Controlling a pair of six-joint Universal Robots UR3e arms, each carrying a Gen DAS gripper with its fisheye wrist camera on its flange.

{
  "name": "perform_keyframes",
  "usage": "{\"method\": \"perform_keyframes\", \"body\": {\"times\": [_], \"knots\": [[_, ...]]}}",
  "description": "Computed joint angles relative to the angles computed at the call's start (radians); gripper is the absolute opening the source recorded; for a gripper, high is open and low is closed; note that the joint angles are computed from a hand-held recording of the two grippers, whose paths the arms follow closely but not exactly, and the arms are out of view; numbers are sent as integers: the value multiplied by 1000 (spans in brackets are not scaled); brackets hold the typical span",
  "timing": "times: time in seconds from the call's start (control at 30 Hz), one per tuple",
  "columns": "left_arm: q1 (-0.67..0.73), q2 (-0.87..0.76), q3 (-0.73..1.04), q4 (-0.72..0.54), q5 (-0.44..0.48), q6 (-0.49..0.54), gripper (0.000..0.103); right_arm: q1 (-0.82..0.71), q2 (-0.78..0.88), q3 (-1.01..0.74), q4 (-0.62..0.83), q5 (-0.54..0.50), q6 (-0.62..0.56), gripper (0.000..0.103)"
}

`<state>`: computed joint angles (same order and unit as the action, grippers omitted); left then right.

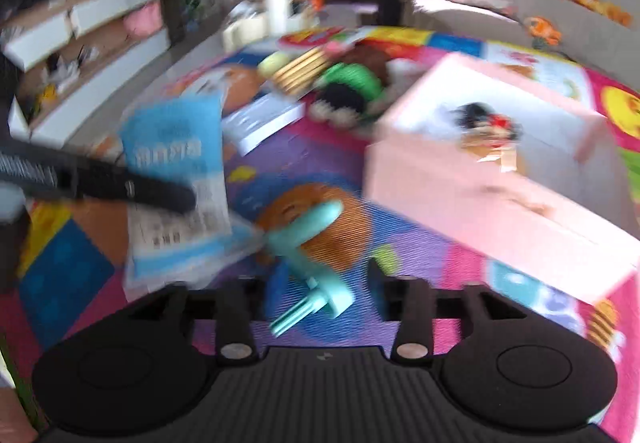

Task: Organize objects
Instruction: 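Lift the wipes pack with the left tool while the right tool grasps the teal toy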

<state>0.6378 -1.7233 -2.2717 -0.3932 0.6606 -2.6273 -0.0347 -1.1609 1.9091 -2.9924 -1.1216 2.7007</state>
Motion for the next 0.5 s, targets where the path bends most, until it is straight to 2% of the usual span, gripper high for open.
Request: {"method": "perform_keyframes", "body": {"times": [0.1, 0.17, 0.23, 0.3, 0.37, 0.43, 0.5], "knots": [[-37, -77, 31, 109, 7, -89, 45, -23, 39, -19, -118, -54, 56, 61], [-49, -110, 50, 152, 11, -138, 45, -30, 89, -101, -106, -85, 100, 59], [-49, -116, 54, 162, 13, -152, 45, -42, 131, -181, -63, -72, 134, 56], [-42, -116, 53, 158, 17, -153, 46, -26, 184, -245, -88, -111, 163, 56], [-28, -101, 53, 124, 15, -139, 46, -13, 216, -297, -77, -132, 199, 56], [-6, -86, 59, 65, 8, -99, 46, -28, 194, -284, -33, -59, 193, 58], [8, -85, 98, -51, -8, -51, 46, -30, 151, -228, -8, -11, 134, 64]]}}
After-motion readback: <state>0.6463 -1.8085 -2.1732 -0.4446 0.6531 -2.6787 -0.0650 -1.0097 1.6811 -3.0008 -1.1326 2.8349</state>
